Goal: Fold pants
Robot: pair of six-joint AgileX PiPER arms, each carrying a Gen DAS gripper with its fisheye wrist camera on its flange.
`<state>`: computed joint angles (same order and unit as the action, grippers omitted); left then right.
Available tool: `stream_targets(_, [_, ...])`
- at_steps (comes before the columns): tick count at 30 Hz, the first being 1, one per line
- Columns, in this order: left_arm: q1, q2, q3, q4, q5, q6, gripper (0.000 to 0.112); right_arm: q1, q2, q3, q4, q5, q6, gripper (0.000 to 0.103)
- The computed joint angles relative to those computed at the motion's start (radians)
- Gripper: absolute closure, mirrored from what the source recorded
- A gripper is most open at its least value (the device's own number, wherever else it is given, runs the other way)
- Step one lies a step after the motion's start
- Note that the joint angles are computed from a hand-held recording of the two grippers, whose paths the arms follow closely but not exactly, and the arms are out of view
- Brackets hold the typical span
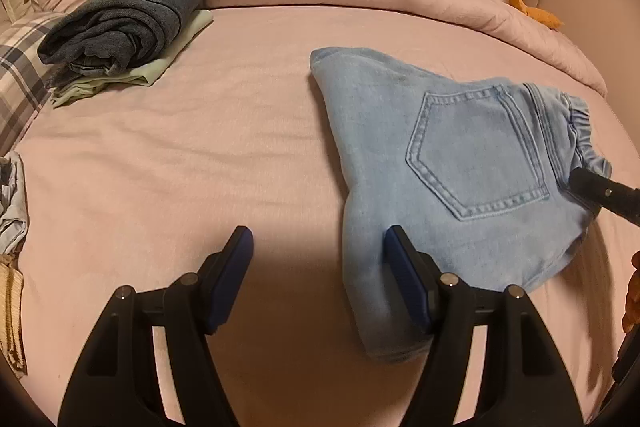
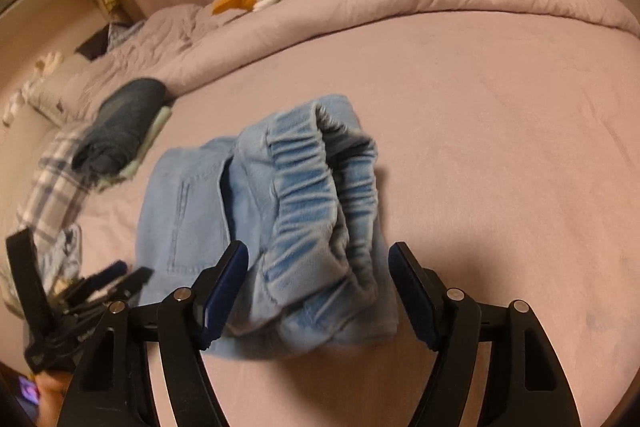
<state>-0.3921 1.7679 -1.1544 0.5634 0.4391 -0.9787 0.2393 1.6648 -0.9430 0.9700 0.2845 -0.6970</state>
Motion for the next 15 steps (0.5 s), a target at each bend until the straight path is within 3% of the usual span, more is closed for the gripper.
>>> stream_targets(4, [-0.011,0.019,-0.009,0.045,0.011,-0.032,0.044,0.033,0.046,-0.032,-0.250,-0.007,0.228,0.029])
stream_targets(7, [-0.012,0.023,-0.010,0.051,0.007,-0.041,0.043,0.031,0.059,-0.028,-0.185,-0.023,0.171,0.029])
stream_targets(15, [-0.025,0.027,-0.016,0.089,0.030,-0.087,0.039,0.037,0.058,-0.024,-0.199,-0.038,0.179,0.029])
